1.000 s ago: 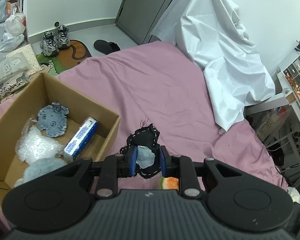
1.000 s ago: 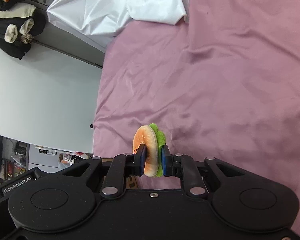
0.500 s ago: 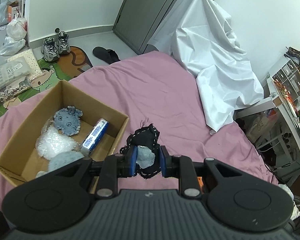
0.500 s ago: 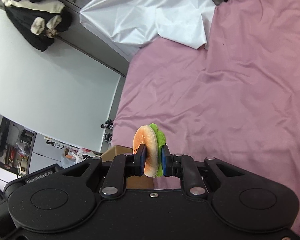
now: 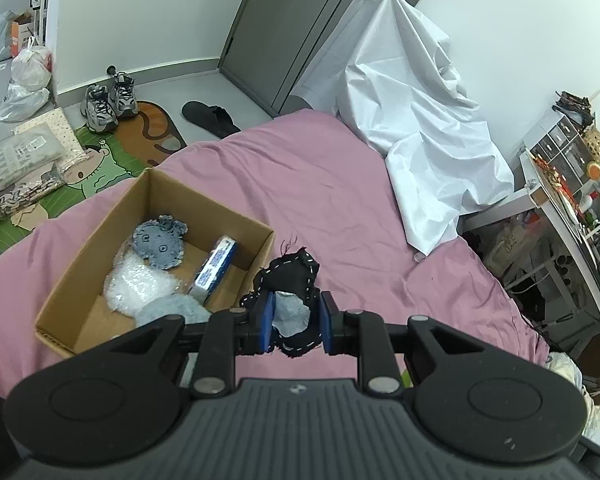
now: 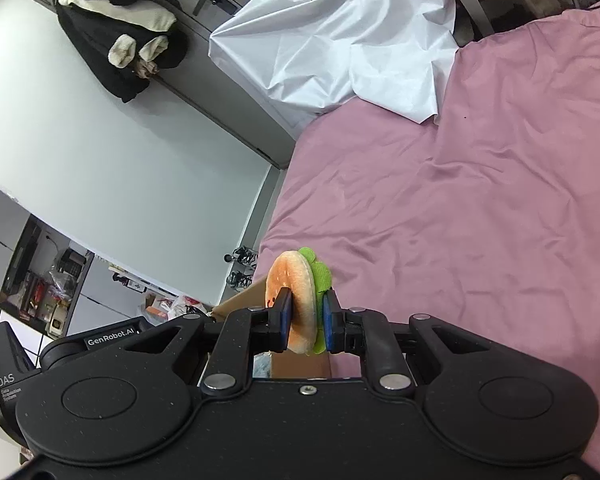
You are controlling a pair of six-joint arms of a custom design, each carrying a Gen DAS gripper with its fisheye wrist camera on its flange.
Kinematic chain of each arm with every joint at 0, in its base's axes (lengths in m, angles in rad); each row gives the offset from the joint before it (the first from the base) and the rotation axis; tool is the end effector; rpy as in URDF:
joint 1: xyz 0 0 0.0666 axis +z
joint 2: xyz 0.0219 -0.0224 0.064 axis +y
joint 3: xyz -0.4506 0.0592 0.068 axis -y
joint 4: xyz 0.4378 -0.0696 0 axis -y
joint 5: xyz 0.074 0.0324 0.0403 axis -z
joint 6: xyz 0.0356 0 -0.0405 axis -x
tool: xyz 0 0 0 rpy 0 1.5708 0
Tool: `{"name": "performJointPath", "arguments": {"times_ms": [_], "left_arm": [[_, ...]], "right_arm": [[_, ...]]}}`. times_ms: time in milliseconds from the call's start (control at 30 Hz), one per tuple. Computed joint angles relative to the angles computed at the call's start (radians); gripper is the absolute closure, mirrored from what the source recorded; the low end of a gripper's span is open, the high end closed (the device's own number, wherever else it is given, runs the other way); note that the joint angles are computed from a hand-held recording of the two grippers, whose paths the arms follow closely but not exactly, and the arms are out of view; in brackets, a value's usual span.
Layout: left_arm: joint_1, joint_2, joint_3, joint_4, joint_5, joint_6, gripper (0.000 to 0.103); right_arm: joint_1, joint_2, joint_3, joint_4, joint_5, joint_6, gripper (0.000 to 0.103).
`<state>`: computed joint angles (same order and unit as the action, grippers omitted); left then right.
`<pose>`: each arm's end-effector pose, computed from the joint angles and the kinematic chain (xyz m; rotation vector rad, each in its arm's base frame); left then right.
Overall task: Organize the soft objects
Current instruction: 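Lift and carry the penguin and burger plushes over the box with both tools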
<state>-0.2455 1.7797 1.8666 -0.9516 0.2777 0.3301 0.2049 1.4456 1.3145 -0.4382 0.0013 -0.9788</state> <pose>0.6650 -0.1771 0.5128 0.0227 2.4805 -0.5911 0.5477 0.1134 0.4697 0.8387 2.0560 0.6768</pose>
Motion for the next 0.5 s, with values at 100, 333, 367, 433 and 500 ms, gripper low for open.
{"name": "performJointPath", "arguments": {"times_ms": [100,333,367,433,500], "left_arm": [[0.011,-0.009,-0.009,-0.003,0.009,-0.009,0.081],[0.048,-0.017,-0.004,-0.009,0.041,-0.035,0.081],[0.054,-0.017,-0.001,-0.011,0.044,-0.042,0.081],[0.065,-0.015,0.008,-0.019,0.051,-0.054,0.080],[0.081,-0.009,0.019,-0.029,0.057,-0.064,0.080]], "right_arm": [[0.012,-0.005,0.005,-0.004,0.013,0.013,0.087],[0.037,0.005,0.033,0.010,0.019,0.030,0.087],[0.040,0.008,0.038,0.007,0.019,0.033,0.087],[0.049,0.018,0.050,0.001,0.019,0.040,0.087],[0.060,0.030,0.064,-0.005,0.018,0.045,0.087]]}}
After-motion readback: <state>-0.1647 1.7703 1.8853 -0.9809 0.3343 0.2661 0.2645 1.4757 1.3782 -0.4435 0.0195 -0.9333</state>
